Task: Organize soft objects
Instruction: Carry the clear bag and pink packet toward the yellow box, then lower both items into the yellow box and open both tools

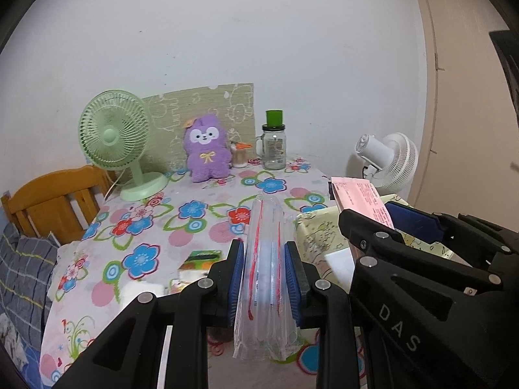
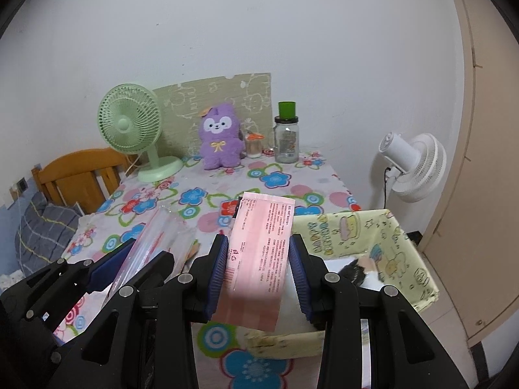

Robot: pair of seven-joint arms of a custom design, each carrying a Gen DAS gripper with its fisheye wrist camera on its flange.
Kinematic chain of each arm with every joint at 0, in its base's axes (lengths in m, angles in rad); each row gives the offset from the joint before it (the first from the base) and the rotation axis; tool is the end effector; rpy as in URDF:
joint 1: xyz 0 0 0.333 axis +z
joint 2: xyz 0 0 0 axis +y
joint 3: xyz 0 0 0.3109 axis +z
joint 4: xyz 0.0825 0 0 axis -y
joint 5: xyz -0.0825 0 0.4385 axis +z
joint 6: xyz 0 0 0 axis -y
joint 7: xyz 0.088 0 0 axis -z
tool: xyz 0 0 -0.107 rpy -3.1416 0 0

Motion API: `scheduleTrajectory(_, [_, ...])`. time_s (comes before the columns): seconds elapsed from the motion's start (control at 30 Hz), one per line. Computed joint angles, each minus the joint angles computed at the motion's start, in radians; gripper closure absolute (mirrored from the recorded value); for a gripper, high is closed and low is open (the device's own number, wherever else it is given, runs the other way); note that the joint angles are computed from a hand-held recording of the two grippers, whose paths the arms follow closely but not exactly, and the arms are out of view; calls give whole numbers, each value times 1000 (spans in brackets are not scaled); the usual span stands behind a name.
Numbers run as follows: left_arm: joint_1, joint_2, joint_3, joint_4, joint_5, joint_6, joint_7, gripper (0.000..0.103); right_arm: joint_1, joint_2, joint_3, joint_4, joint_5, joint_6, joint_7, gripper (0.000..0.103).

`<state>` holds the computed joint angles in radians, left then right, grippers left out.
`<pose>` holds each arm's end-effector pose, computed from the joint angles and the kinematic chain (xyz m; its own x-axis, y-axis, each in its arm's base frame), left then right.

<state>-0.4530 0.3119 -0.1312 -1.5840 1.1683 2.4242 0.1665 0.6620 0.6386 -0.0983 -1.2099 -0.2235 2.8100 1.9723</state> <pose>0.6306 -0.3990 0.4976 0.1416 -0.9890 -0.0440 -0.5078 -0.0344 -0.8608 0.6842 0.4760 0.5034 0.4043 -0.9127 -0.0583 -0.5301 -0.1819 -0.8282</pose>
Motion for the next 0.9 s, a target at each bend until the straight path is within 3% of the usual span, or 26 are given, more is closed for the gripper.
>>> scheduleTrajectory(0.5, [-59, 236, 52, 302, -150, 41, 210, 79, -57, 32, -13, 39, 17, -23, -33, 61])
scheduleTrajectory(0.9, [-95, 466, 87, 617, -377, 3, 467, 79, -120, 134, 6, 177, 71, -104, -79, 61])
